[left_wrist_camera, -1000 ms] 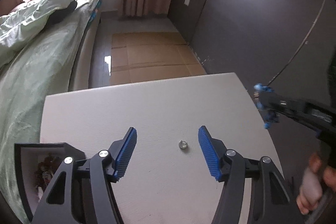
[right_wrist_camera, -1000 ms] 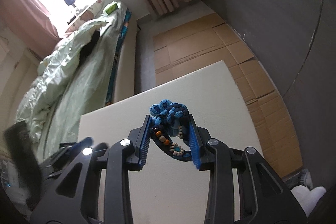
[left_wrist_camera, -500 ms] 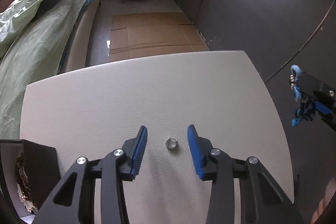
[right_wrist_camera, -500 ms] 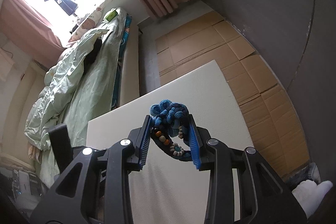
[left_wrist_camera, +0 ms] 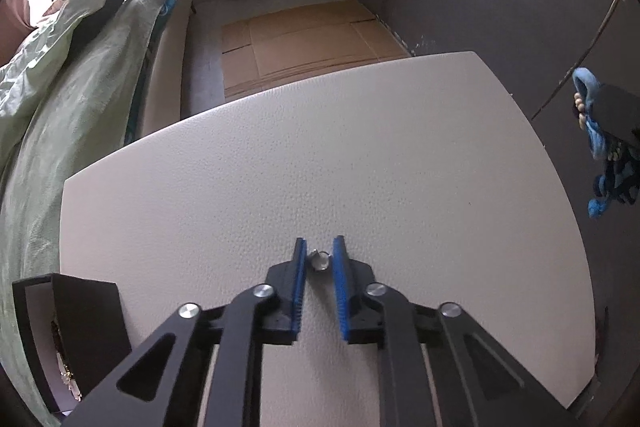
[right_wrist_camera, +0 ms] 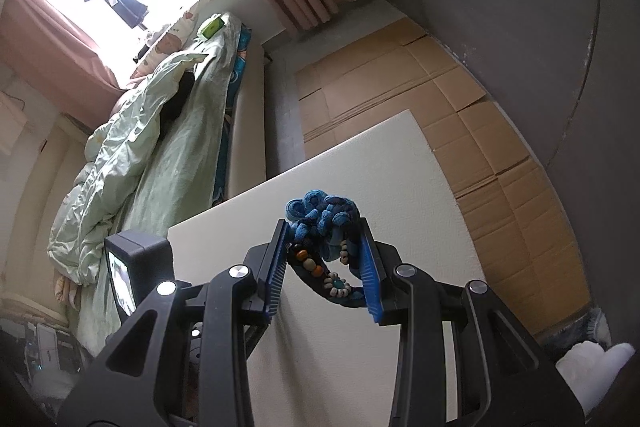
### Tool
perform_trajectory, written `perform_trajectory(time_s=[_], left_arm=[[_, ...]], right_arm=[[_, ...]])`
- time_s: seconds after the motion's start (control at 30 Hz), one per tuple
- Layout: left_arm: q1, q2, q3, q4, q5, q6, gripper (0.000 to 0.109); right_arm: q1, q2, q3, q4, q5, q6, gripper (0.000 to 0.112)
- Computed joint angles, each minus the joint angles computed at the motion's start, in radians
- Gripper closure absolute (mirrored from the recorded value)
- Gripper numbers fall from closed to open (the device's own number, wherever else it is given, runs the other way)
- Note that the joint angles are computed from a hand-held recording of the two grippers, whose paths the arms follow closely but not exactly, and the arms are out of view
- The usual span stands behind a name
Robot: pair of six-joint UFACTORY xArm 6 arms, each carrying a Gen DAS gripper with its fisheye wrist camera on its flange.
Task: Organize jewelry
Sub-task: 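Grasp the small silver ring with the left tool while the right tool holds the bracelet, then carry the ring over the black box and open the left tool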
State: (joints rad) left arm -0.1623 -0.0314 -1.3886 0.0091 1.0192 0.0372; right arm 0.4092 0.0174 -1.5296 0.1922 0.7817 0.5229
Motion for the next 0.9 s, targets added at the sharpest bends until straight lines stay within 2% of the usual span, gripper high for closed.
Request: perform_trajectory(time_s=[0.17,0.4,0.57,0.9], left_arm=[[0.012,-0.004,-0.007,-0.047,0.02,0.03,0.098],[0.06,-0.092,0.023,-0.102,0.003,0.071,0.098],[0.144,-0.205,0.055,-0.101,-0.044,0.086,0.098],[0.323,-0.293,0.051,-0.176,-0.024,0.151,0.098]], right_arm=[[0.002,-0.005,0.006,-0.004,0.003,-0.001,0.078],[0.022,0.0,0.002,-0.026,0.018,0.002,0.078],[0.047,0.0,0.005,-0.014,0.008,-0.007,0.078],[0.112,0.003,0.001,-0.05,-0.01,0.013,0.078]])
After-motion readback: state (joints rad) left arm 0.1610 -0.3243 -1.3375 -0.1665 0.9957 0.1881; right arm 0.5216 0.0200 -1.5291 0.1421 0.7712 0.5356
